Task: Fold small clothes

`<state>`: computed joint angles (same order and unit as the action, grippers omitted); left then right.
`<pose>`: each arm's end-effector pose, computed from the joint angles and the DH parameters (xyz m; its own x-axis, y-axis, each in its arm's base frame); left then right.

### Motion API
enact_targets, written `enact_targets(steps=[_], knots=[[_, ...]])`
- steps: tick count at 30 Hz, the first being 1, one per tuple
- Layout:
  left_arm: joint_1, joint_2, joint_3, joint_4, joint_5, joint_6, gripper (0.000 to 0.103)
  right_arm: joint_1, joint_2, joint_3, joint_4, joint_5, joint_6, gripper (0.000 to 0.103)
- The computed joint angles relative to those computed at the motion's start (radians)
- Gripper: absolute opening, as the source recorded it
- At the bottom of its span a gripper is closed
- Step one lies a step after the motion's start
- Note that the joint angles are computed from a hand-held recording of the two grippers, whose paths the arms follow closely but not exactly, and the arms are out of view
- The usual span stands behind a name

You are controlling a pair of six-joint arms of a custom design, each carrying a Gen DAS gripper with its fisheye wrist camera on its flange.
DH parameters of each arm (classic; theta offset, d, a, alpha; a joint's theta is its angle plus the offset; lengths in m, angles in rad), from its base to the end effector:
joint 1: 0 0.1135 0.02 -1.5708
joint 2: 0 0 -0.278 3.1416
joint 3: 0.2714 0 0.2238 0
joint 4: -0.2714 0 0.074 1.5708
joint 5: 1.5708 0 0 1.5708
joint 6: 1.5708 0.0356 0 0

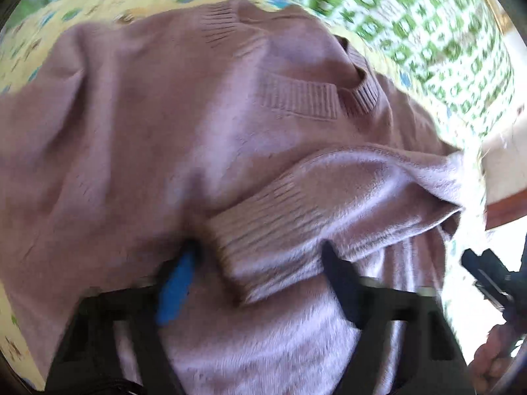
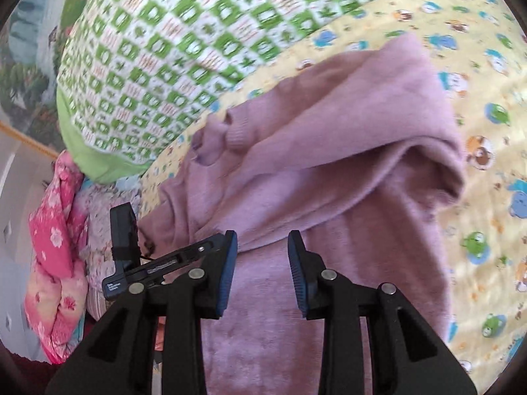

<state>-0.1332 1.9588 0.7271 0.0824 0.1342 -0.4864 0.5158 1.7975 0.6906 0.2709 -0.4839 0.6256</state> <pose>0.2949 -0.0443 0.0877 -0.8864 -0.3486 -0.3046 -0.2584 0.9185 -0.2992 0.2557 0.1640 0.1401 -0.9377 0.0642 -0.3413 -0.1959 0.7138 0.6724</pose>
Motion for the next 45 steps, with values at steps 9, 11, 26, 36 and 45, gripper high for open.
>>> enact_targets(steps=[9, 11, 26, 36, 45], knots=[[0.090, -0.381, -0.137, -0.031, 0.169, 0.029, 0.005, -0.132, -0.044, -0.039, -0.031, 0.058, -0.042, 0.033], [0.140, -0.546, -0.156, -0.136, 0.168, 0.078, 0.005, -0.159, -0.050, -0.030, -0.057, 0.078, -0.067, 0.033], [0.460, -0.426, -0.395, -0.042, 0.155, 0.309, 0.005, -0.129, 0.278, 0.319, -0.183, 0.159, -0.195, 0.056], [0.463, -0.388, -0.347, -0.046, 0.260, 0.294, 0.005, -0.183, 0.308, 0.455, -0.306, 0.153, -0.320, 0.008], [0.478, -0.134, -0.272, 0.022, 0.235, 0.326, 0.016, -0.153, 0.347, 0.509, -0.411, 0.275, -0.329, 0.027]])
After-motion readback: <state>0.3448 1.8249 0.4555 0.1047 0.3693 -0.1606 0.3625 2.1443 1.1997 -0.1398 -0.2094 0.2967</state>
